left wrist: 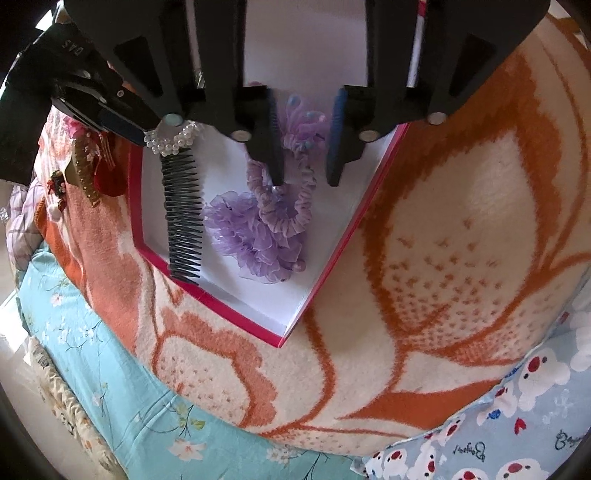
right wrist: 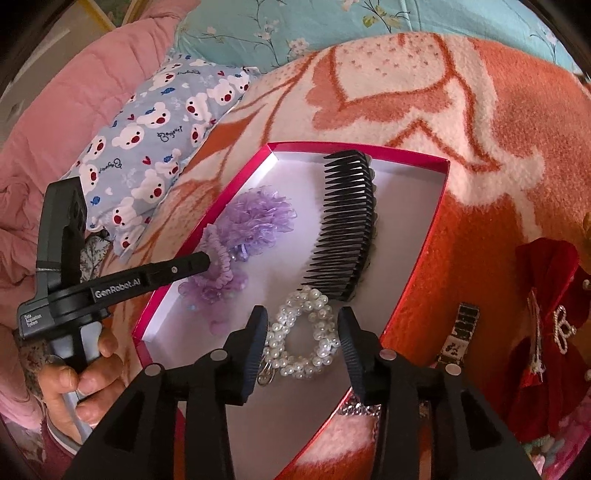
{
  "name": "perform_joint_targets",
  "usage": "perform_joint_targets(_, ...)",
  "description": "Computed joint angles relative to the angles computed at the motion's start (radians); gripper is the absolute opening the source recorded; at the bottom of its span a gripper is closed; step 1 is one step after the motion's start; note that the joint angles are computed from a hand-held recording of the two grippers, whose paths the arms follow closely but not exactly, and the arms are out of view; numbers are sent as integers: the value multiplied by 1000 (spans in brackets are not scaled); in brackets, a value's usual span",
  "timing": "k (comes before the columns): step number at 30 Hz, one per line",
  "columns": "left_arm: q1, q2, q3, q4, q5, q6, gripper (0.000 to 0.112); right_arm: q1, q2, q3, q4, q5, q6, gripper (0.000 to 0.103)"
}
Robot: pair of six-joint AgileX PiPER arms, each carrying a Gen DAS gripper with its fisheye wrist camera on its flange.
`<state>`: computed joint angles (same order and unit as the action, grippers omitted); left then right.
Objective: Organize jewelry
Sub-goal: 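Carry the scrunchie and pearl bracelet into the white box and release both, then grasp the red velvet bow with the left tool while the right tool grasps the beige claw clip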
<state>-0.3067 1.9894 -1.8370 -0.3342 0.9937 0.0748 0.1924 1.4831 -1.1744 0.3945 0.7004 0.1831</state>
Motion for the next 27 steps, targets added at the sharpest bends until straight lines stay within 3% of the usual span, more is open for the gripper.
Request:
perform_joint_targets(2, 1, -22, 21, 1, -11, 2, 33, -5, -20, 13, 3, 3, 4, 43)
perform_joint_targets(12, -15, -107, 106, -30, -27, 22, 34, -78, -186, 93, -24, 30, 36, 43)
perform_joint_targets(27, -115, -228, 216, -83, -38, 33, 34, -341, -422, 214, 27, 156, -56, 43)
